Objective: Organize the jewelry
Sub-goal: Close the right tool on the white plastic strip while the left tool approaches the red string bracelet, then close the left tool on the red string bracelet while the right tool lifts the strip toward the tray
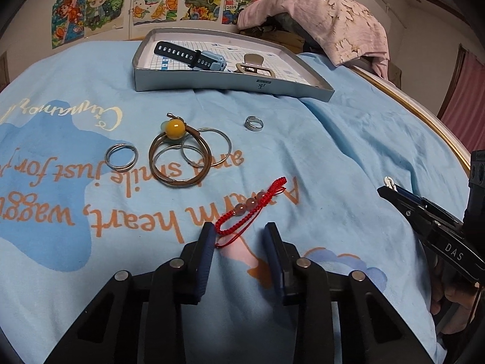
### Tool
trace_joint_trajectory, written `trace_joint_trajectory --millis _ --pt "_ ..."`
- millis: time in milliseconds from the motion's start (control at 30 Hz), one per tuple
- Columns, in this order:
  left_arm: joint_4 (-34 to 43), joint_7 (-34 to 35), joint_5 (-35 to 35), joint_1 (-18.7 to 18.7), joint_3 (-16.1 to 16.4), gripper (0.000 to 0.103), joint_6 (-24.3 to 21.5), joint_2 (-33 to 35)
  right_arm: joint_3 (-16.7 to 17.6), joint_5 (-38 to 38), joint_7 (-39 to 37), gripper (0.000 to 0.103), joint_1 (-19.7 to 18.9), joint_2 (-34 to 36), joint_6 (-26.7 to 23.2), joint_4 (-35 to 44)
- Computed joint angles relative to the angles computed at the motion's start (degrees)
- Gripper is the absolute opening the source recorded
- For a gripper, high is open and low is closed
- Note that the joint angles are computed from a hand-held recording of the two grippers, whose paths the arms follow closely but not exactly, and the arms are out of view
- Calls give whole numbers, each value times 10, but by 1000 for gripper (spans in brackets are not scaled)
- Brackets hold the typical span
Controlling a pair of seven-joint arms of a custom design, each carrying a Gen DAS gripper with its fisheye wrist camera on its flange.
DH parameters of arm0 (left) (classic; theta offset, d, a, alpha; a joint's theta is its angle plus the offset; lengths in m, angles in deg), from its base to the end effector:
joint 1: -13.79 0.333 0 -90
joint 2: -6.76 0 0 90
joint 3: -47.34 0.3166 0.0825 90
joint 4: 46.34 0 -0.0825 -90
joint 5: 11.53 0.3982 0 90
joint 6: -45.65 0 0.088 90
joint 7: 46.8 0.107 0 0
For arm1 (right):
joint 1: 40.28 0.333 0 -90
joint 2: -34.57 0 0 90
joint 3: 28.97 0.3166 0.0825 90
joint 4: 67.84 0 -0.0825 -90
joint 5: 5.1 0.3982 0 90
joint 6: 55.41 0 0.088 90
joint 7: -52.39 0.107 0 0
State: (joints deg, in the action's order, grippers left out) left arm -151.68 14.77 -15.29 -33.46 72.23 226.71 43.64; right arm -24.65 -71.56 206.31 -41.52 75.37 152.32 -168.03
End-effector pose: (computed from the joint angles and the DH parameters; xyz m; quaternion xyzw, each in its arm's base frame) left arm 0.6369 -0.3006 0.2800 -0.6552 0.6580 -0.3067 0.2090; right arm 0.6530 0.1441 0.2584 -0.6877 0.5488 -0.1349 0.4558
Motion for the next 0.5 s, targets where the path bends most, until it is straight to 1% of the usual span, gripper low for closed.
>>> trace_joint_trajectory --millis 100,167,233,300,400,467,500 --pt "2 0 1 1 0 29 0 1 -5 11 -18 32 8 -4 2 -7" --pt "1 -3 1 -8 9 29 0 1 -9 27 -38 32 15 -9 2 -15" --pt "-2 -7 2 -18 20 29 4 1 -6 30 -47 32 11 -11 2 -19" --pt "-3 -6 0 -20 22 32 6 -2 0 30 -49 26 6 -12 0 -20" --pt "3 -3 2 -25 30 38 -1 0 14 8 -29 23 -10 -10 -7 -12" --pt "16 -1 12 -26 34 38 -13 5 9 20 -35 19 -5 -12 -7 -18" --pt "23 -1 20 -27 37 38 -19 9 9 21 -36 19 -6 -13 -7 -19"
